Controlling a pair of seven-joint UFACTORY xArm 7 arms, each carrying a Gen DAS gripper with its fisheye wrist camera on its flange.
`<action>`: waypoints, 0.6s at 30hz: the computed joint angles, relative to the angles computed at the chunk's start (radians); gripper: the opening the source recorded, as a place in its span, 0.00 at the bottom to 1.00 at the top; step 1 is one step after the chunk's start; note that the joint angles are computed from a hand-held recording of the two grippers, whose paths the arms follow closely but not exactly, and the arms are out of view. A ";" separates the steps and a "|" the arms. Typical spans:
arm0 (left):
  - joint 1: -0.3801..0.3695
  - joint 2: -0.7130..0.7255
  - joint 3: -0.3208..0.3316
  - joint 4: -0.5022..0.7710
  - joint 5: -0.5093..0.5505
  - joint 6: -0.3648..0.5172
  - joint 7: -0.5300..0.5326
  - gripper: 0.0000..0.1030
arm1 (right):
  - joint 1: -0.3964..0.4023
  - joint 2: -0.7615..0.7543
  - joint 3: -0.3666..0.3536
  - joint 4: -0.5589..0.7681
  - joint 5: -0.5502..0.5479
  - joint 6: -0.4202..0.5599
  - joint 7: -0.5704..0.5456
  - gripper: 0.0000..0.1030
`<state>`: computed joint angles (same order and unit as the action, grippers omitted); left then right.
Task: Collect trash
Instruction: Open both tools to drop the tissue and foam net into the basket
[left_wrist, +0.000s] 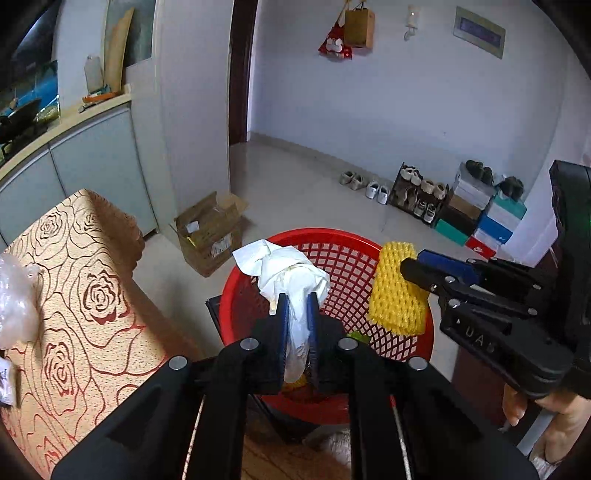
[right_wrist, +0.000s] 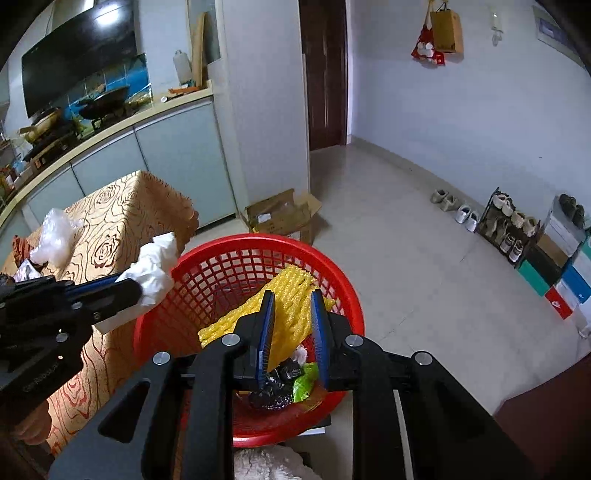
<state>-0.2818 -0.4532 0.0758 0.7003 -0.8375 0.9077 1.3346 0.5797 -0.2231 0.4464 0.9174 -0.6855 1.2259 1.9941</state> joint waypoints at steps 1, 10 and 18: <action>0.000 0.004 0.000 0.002 0.002 0.006 -0.004 0.15 | 0.000 -0.002 -0.004 -0.009 0.002 -0.020 0.004 0.21; 0.011 0.002 0.009 0.000 -0.013 -0.013 0.012 0.42 | -0.017 -0.033 0.000 -0.051 0.020 -0.099 0.036 0.31; 0.038 -0.025 0.041 0.003 -0.023 -0.035 0.025 0.48 | -0.008 -0.005 0.027 0.006 0.020 -0.036 0.039 0.41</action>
